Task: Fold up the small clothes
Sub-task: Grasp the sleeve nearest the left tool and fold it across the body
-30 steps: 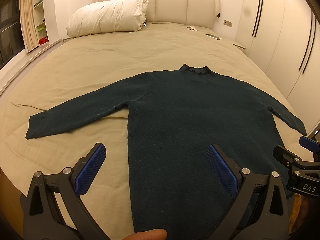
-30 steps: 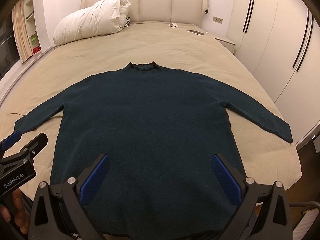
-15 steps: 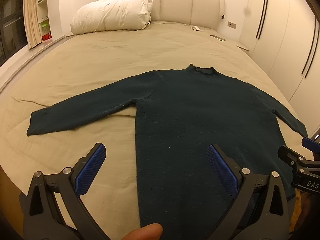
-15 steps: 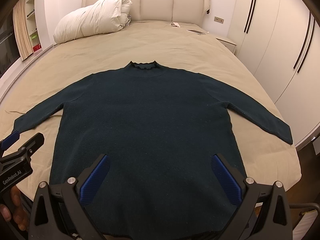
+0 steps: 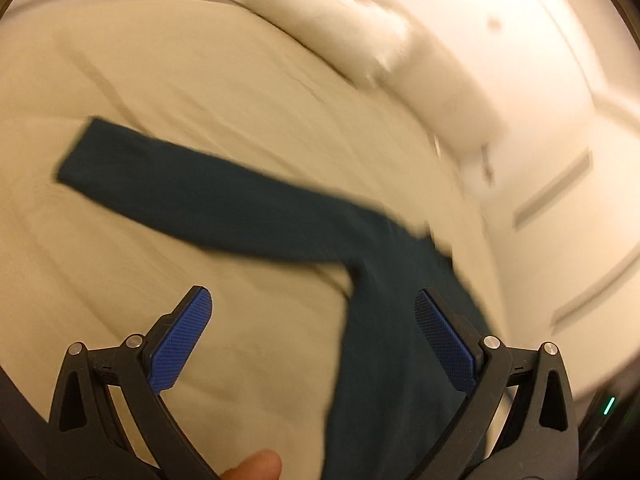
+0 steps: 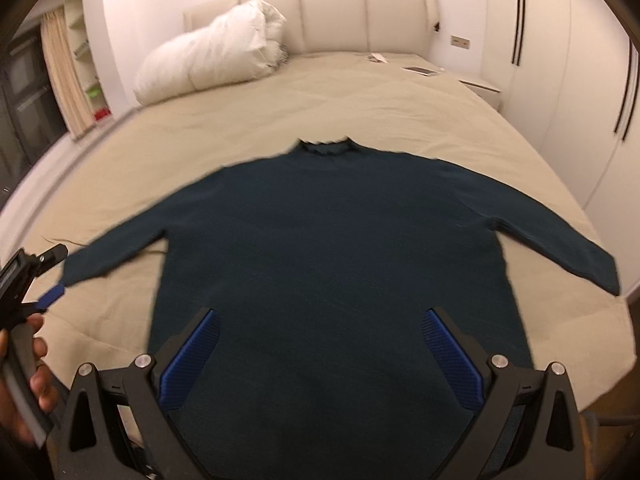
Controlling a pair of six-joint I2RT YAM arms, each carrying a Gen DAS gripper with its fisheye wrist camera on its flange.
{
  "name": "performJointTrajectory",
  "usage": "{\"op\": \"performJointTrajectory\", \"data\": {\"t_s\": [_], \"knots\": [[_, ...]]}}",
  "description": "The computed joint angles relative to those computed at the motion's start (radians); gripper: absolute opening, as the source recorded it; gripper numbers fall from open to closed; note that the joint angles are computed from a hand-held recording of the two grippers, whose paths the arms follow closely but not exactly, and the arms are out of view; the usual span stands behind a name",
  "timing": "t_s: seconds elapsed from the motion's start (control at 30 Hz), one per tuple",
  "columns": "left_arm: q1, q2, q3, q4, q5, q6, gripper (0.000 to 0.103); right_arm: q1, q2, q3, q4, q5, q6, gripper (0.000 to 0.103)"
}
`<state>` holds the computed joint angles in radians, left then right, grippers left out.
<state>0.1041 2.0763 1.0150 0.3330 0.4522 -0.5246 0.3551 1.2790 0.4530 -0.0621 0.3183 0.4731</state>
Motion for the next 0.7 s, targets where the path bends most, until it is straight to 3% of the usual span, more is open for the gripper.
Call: {"op": "performJointTrajectory", "data": {"t_s": [0.1, 0.17, 0.23, 0.33, 0.47, 0.7], "knots": [[0.154, 0.110, 0.106, -0.037, 0.146, -0.085, 0.103, 0.015, -0.004, 0.001, 0.041, -0.029, -0.007, 0.103], [0.250, 0.212, 0.177, -0.006, 0.266, -0.191, 0.103, 0.015, 0.002, 0.005, 0.072, -0.061, -0.009, 0.103], [0.305, 0.284, 0.235, -0.002, 0.310, -0.254, 0.103, 0.000, 0.016, 0.010, 0.098, -0.110, -0.005, 0.103], [0.355, 0.382, 0.283, 0.087, 0.373, -0.374, 0.103, -0.017, 0.055, 0.030, 0.129, -0.178, 0.024, 0.103], [0.357, 0.458, 0.316, 0.172, 0.379, -0.439, 0.102, -0.035, 0.111, 0.050, 0.164, -0.229, 0.051, 0.101], [0.324, 0.579, 0.467, 0.177, 0.368, -0.534, 0.102, -0.049, 0.139, 0.053, 0.184, -0.257, 0.061, 0.100]]}}
